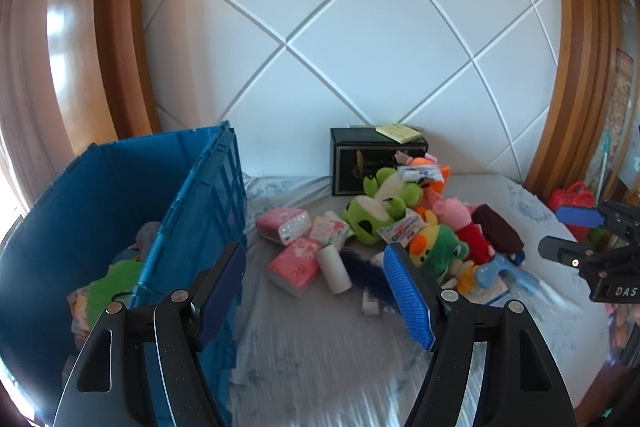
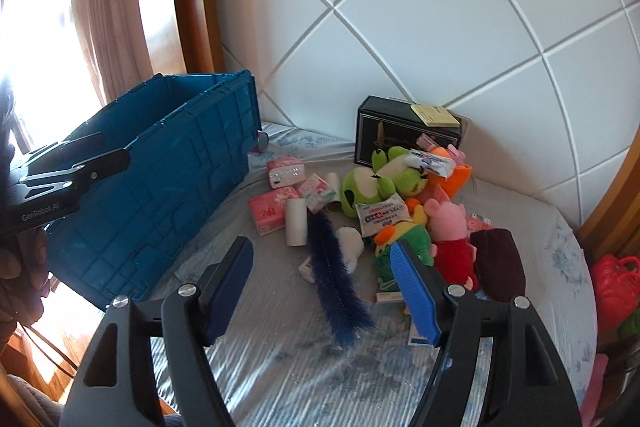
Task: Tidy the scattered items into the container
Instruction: 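Move both grippers back from the crate toward the pile on the bed, then grasp the white paper roll with the left gripper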
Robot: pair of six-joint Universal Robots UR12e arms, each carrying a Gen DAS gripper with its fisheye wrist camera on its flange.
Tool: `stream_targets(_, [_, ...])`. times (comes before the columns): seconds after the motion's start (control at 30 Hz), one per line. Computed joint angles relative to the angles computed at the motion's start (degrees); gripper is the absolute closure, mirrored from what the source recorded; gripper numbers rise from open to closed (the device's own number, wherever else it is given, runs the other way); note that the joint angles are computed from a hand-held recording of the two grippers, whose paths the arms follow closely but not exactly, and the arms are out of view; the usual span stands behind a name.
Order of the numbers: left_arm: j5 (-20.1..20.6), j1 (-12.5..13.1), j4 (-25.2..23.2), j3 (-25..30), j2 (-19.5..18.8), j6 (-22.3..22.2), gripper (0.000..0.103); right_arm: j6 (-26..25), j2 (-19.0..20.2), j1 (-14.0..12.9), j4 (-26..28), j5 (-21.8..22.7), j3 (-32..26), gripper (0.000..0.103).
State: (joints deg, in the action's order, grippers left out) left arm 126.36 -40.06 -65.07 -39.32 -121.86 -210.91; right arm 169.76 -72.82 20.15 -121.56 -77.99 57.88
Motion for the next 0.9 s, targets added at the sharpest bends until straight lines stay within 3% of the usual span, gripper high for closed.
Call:
stream_targets(0.43, [-5.4,2.0,-4.0,9.7,-11.1,-0.6,0.031,2.4,-1.0,-6.1,1.2,-0.9,6.4,0.032])
stream_targets(0.73, [-8.2,5.8,-4.5,14.1,-18.4,-4.0,0.031,3.2,-1.4,-7.1,4.3,-3.9,9.4,0.032])
stream_targets(0.9, [-10.5,7.8,-10.6,19.4,-23.0,-6.9,0.032,4.6,-1.7,-7.4,6.2,-5.6,10.9,0.032])
